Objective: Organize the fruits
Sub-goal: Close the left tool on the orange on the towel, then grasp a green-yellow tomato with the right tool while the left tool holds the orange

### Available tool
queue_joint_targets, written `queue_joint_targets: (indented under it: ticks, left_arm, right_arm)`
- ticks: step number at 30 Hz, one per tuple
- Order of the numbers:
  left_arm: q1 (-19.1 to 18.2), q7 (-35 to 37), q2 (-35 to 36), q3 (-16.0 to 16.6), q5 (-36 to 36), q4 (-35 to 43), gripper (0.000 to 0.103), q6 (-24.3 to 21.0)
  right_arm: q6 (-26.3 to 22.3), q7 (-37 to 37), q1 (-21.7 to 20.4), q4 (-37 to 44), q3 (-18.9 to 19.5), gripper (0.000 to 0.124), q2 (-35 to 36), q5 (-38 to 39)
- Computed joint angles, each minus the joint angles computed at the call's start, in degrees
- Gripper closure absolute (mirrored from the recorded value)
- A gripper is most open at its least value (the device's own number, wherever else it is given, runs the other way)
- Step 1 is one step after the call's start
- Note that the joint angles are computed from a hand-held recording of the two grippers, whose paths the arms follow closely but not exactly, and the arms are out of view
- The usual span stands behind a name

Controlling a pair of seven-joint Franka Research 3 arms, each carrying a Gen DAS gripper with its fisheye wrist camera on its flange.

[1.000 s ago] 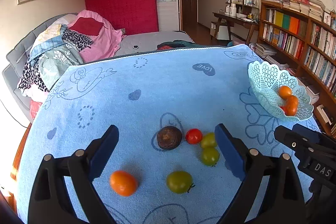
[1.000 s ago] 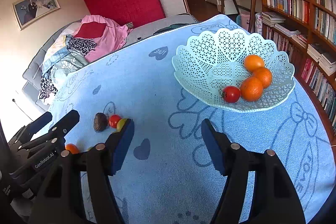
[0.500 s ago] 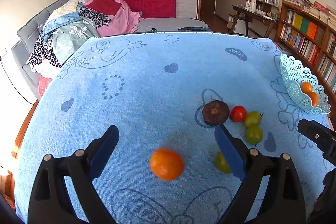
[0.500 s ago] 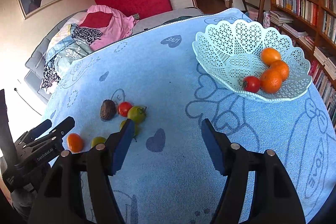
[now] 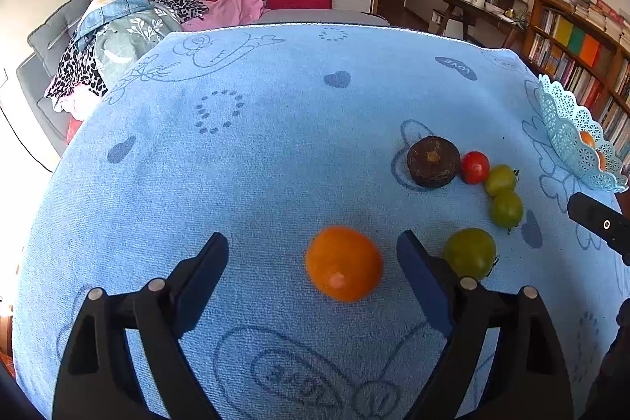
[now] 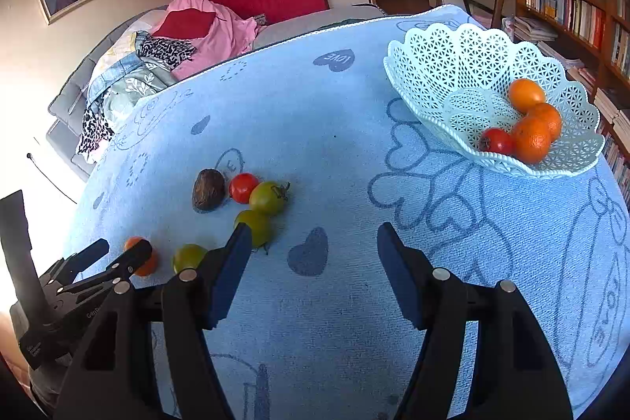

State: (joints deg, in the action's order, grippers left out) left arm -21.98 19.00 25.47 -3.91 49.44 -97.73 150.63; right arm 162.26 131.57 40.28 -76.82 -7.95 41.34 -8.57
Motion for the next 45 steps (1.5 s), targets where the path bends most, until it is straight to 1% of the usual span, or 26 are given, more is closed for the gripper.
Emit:
queue_joint_targets:
  ticks: [3, 5, 7, 10, 12, 14, 16, 23, 27, 34, 37, 38, 40, 42, 44, 45]
  left_arm:
    - [1.0, 1.4, 0.3, -0.8, -2.3, -0.6, 0.028, 1.1]
    - [1.2, 1.9, 0.4, -0.8, -3.3, -0.8, 0.030, 1.9]
    - [0.8, 1.5, 0.3, -0.3, -2.7, -1.1, 0.033, 2.4]
    - [0.8, 2.0, 0.2, -0.3, -2.6, -1.6, 0.043, 4.2]
    - [1.0, 2.8, 0.1, -0.4, -2.8, -2.0, 0.056, 5.7]
    - [1.0, 3.4, 0.1, -0.4, -3.1, -2.2, 0.062, 7.0]
    - [0.2, 2.3, -0.1, 0.4, -2.2, -2.4, 0.062, 7.4]
    - [0.2, 0.3, -0.4, 1.3, -1.6, -3.5, 0.062, 9.8]
    - [-0.1, -0.5, -0.4, 1.6, -0.8, -3.5, 0.062, 9.9]
    - [-0.3, -1.7, -0.4, 1.8, 0.4, -3.6, 0.062, 9.9]
    - [-0.2, -1.8, -0.4, 1.7, 0.6, -3.6, 0.062, 9.9]
    - [-0.2, -1.9, -0.4, 1.7, 0.7, -3.5, 0.062, 9.9]
    - [-0.3, -2.2, -0.4, 1.9, 1.0, -3.5, 0.062, 9.9]
    - [-0.4, -2.5, -0.3, 1.9, 1.4, -3.5, 0.062, 9.8]
    - [-0.3, -2.5, -0.3, 1.9, 1.4, -3.5, 0.062, 9.8]
    - [-0.3, -2.5, -0.3, 1.8, 1.5, -3.4, 0.062, 9.8]
  right_arm:
    - [-0.9, -0.8, -0.2, 1.4, 0.7, 0.056, 0.9, 0.2]
    - [-1.6, -1.7, -0.4, 2.6, 1.3, 0.056, 1.6, 0.5]
    - [-2.2, -2.5, -0.5, 3.9, 1.8, 0.056, 2.4, 0.7]
    - [-3.0, -3.1, -0.3, 5.8, 2.0, 0.056, 3.6, 1.0]
    - [-3.6, -3.4, -0.2, 7.3, 2.0, 0.056, 4.4, 1.1]
    - [-4.1, -3.6, 0.0, 8.7, 2.0, 0.056, 5.3, 1.2]
    - [-4.7, -3.9, 0.2, 10.4, 1.9, 0.056, 6.3, 1.0]
    - [-8.0, -4.5, 0.2, 16.7, 2.1, 0.057, 10.0, 0.9]
    - [-10.7, -5.4, -0.1, 21.4, 2.4, 0.066, 12.8, 0.9]
    - [-17.0, -7.8, -1.2, 32.7, 3.9, 0.079, 19.5, 2.3]
    - [-20.3, -8.7, -1.4, 39.0, 4.1, 0.088, 23.2, 2.9]
    - [-20.5, -8.7, -1.4, 39.8, 4.0, 0.089, 23.7, 2.9]
    - [-19.5, -8.6, -1.1, 38.6, 3.7, 0.090, 23.3, 2.8]
    - [-19.2, -9.1, -1.2, 38.5, 3.9, 0.094, 23.3, 2.9]
    - [-19.3, -9.3, -1.1, 38.6, 3.9, 0.094, 23.3, 3.0]
    - [-18.5, -9.2, -1.1, 37.0, 3.9, 0.094, 22.5, 3.0]
